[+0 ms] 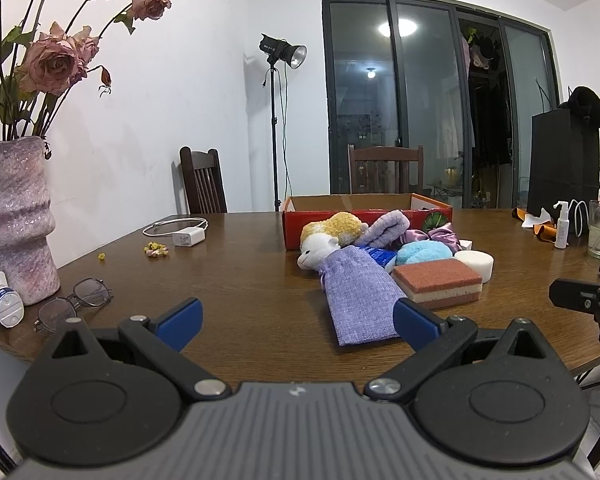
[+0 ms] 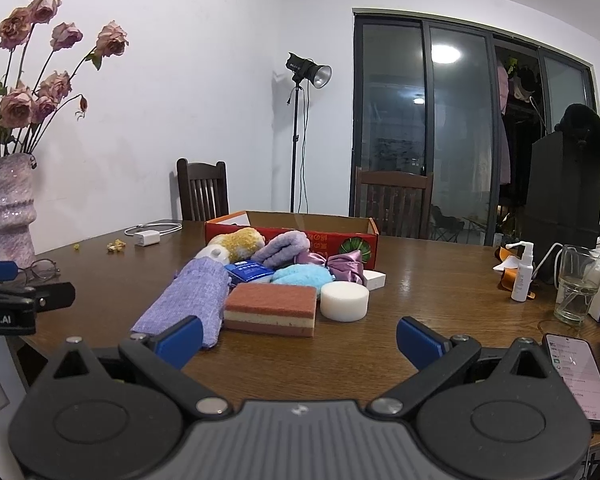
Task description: Organize soft objects
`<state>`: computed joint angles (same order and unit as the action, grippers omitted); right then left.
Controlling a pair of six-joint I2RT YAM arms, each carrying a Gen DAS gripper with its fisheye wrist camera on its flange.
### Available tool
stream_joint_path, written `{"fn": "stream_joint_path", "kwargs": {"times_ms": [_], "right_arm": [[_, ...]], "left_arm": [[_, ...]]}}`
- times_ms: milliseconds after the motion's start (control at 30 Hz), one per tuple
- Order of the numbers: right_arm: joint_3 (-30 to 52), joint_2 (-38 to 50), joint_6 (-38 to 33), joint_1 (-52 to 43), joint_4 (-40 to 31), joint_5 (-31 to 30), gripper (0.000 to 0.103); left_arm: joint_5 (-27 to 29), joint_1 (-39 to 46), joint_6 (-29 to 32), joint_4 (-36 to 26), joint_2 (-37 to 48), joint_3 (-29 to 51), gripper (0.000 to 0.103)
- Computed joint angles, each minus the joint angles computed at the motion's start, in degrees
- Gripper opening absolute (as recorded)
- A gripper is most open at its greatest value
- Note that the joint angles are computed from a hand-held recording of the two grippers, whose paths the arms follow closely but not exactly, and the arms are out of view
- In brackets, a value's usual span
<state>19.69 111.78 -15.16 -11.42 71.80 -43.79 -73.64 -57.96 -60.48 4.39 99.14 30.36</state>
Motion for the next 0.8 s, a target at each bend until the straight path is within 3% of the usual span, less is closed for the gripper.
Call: {"fn": "stream_joint_path", "kwargs": {"times_ms": [467, 600, 800], "right_arm": [[1.1, -0.4, -1.5, 0.6, -2.9, -0.2, 0.103], [2.6, 0.2, -0.3, 1.0, -3.9, -1.5, 0.103], [9.6, -1.5, -4.3, 3.2, -19.9, -5.4, 0.102]], "left_arm": [[0.2, 0.4, -0.9, -1.2, -0.3, 0.0, 0.103], [0.6, 1.9, 3.2, 4.0, -1.0, -2.0, 0.103], [3.2, 6.4, 10.8, 13.8, -2.2, -5.8, 0.103]]}}
